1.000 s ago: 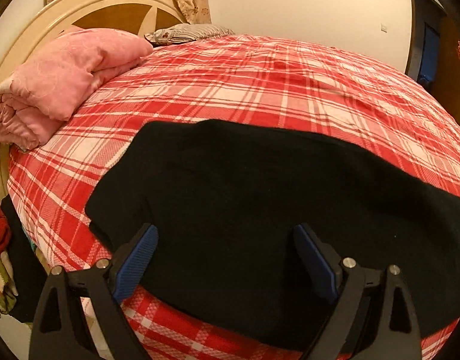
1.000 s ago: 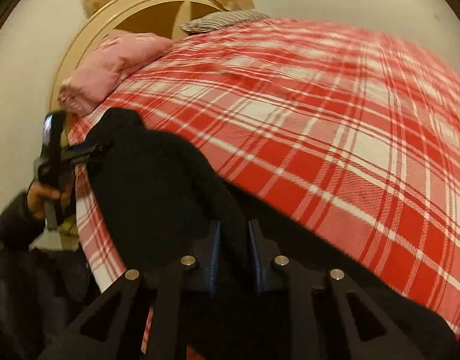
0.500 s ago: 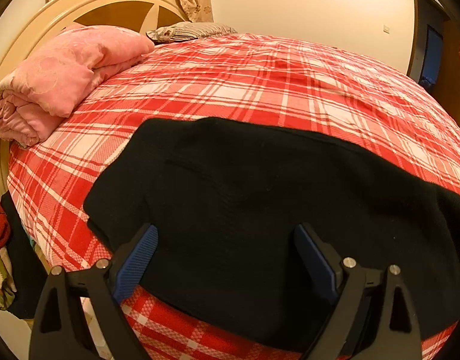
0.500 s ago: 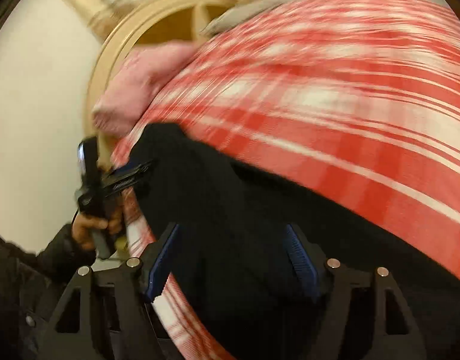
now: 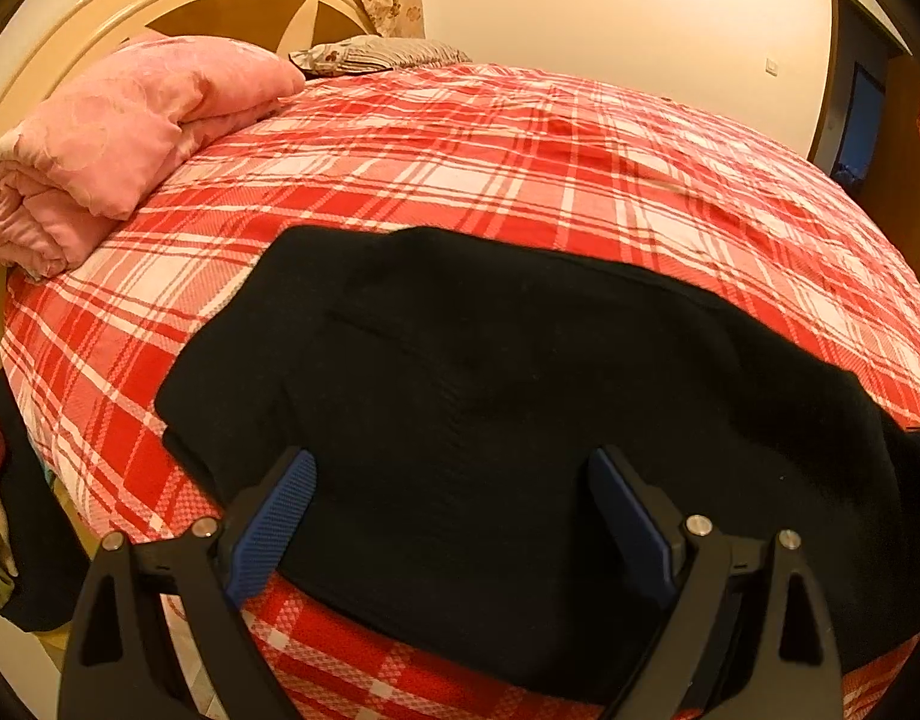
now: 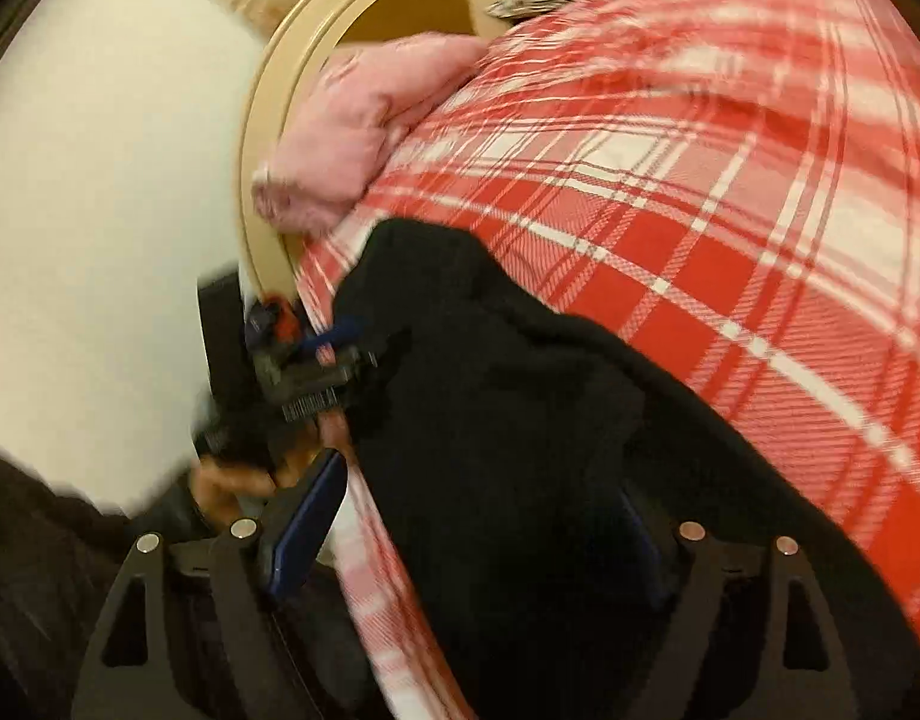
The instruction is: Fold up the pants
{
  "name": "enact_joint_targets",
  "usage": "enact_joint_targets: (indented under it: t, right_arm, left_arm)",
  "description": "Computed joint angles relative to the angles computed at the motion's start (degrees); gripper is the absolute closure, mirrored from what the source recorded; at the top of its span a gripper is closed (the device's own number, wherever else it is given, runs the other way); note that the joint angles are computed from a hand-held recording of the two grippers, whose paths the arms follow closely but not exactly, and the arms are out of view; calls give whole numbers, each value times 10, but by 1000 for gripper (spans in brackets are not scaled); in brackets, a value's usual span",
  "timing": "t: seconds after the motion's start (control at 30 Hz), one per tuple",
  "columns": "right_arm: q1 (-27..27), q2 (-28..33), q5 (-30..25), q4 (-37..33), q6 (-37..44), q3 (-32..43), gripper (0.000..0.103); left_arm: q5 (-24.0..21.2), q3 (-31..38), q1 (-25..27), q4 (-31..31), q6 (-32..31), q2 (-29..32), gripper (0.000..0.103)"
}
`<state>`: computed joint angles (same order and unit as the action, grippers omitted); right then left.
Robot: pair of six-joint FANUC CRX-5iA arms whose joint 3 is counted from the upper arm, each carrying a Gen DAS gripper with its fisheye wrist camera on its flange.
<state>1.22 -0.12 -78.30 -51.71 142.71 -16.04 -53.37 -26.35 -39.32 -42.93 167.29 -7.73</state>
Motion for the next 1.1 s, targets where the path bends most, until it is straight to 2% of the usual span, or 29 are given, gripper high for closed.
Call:
enact_joint_targets:
  t: [0.07,0.13,0.17,0.27,0.37,0.4,0.53,0.57,0.67,0.8,0.97,1.1]
  right_arm:
    - [5,-13,8,25,10,-6,19]
    - [15,-25,53,68,-21,-14,19]
    - [9,-21,58,67,-30,-12,19]
    - [-35,33,1,6,-36,23,19]
    - [-2,27,33,9,-39,19,19]
    - [3,29,27,5,-35,23,19]
    - [0,66,-119,-18,35,58,19]
    - [5,57,-118,-7,47,54,19]
    - [16,49,-74,15,24,43,19]
    - [7,102,-66,-52,-23,67,19]
    - [64,106,-36,-82,-20,78,19]
    - [98,98,14,-69,-27,72,19]
  left_arm:
    - [8,-4,7,8,-10,-4,8]
    - [16,-8,13,13,-16,-8,7]
    - [17,-8,13,13,-17,-8,7]
    - [18,-8,12,8,-14,-7,5]
    - [21,-10,14,11,-12,-7,4]
    - [22,-10,15,11,-12,-7,4]
    - [29,-13,22,15,-25,-11,3]
    - [31,-14,26,19,-32,-12,3]
    - [34,-19,31,20,-39,-19,3]
    - [40,-25,29,14,-30,-24,3]
    - [33,-21,23,9,-15,-18,3]
    - [39,-23,29,17,-22,-20,3]
